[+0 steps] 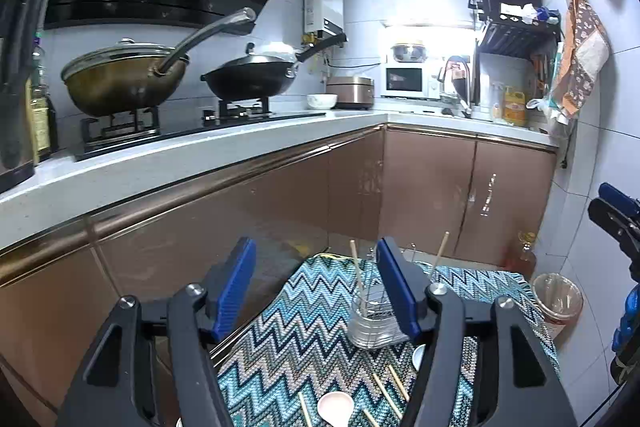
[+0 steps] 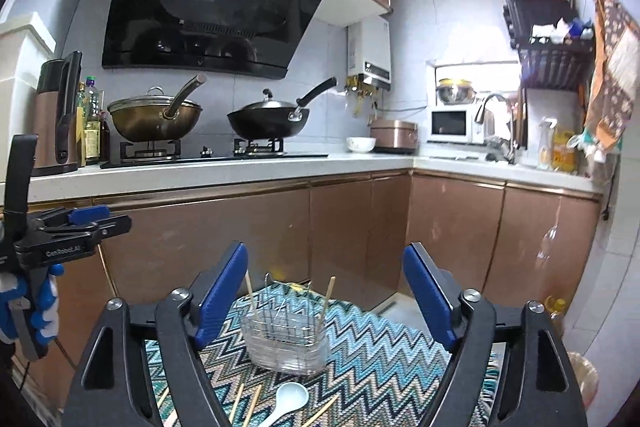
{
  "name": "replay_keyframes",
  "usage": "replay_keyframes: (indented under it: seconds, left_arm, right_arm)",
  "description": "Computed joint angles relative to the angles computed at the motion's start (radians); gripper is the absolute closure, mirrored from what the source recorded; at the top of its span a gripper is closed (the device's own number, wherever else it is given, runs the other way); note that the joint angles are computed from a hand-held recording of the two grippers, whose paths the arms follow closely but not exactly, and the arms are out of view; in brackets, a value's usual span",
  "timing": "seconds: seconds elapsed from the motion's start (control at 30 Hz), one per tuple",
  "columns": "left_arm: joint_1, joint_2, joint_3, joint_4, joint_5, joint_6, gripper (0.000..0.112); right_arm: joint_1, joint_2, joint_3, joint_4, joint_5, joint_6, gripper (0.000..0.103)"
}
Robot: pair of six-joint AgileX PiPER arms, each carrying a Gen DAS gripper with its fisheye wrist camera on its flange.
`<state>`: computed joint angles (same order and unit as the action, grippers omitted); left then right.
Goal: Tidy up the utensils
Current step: 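Raise both open tools away from the holder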
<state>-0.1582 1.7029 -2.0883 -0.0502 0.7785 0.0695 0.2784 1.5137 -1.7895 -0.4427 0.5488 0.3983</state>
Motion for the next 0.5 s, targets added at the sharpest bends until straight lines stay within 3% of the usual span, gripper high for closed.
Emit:
replay_keyframes:
  seconds: [0.17, 0.5]
  left_arm:
    - [-0.028, -0.052, 0.07, 0.107, -0.035, -0.075, 0.05]
    - [-0.027, -0.066, 0.09, 0.09, -0.024, -0.09, 0.05]
  right_arm:
    - [-0.004, -0.041, 0.054, -0.011, -0.028, 0.031, 0.02]
    - [-0.053, -0.116, 0.146, 0.12, -0.065, -0.04, 0.017]
